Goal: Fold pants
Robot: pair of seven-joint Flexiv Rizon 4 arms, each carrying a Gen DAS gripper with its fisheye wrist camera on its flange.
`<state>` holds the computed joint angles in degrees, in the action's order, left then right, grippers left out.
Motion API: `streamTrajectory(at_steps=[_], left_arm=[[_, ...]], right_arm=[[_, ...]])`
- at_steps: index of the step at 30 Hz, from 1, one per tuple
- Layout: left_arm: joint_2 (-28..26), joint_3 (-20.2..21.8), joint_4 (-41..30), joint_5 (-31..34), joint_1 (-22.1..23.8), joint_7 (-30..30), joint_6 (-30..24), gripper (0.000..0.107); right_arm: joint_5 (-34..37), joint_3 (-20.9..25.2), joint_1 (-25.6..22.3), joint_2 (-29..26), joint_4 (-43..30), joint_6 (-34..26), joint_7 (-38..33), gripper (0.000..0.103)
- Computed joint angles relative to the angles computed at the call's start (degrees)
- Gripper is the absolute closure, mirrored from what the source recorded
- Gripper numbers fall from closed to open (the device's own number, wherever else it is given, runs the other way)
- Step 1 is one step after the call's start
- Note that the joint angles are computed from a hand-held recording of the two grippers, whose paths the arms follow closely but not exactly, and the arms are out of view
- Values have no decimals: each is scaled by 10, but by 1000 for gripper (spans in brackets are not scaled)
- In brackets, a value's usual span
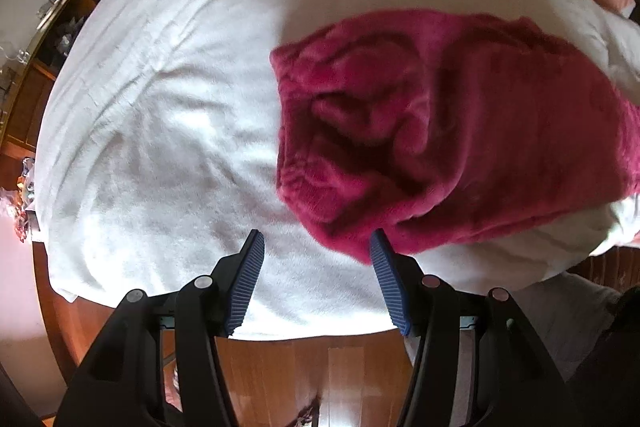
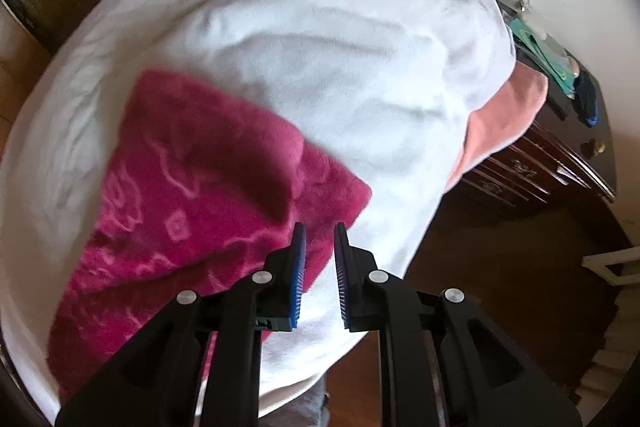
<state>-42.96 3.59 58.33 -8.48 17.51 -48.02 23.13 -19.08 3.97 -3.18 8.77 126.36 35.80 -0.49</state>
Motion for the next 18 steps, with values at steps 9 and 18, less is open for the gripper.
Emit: streamTrajectory(at_steps=[9, 18], left_arm=[[22, -7, 34, -22, -26, -57, 28, 48], [2, -4, 14, 11, -80, -145, 0, 47]], right_arm=[[51, -24, -32, -2, 43, 164, 7, 55], [139, -46, -44, -59, 48, 306, -90, 82]])
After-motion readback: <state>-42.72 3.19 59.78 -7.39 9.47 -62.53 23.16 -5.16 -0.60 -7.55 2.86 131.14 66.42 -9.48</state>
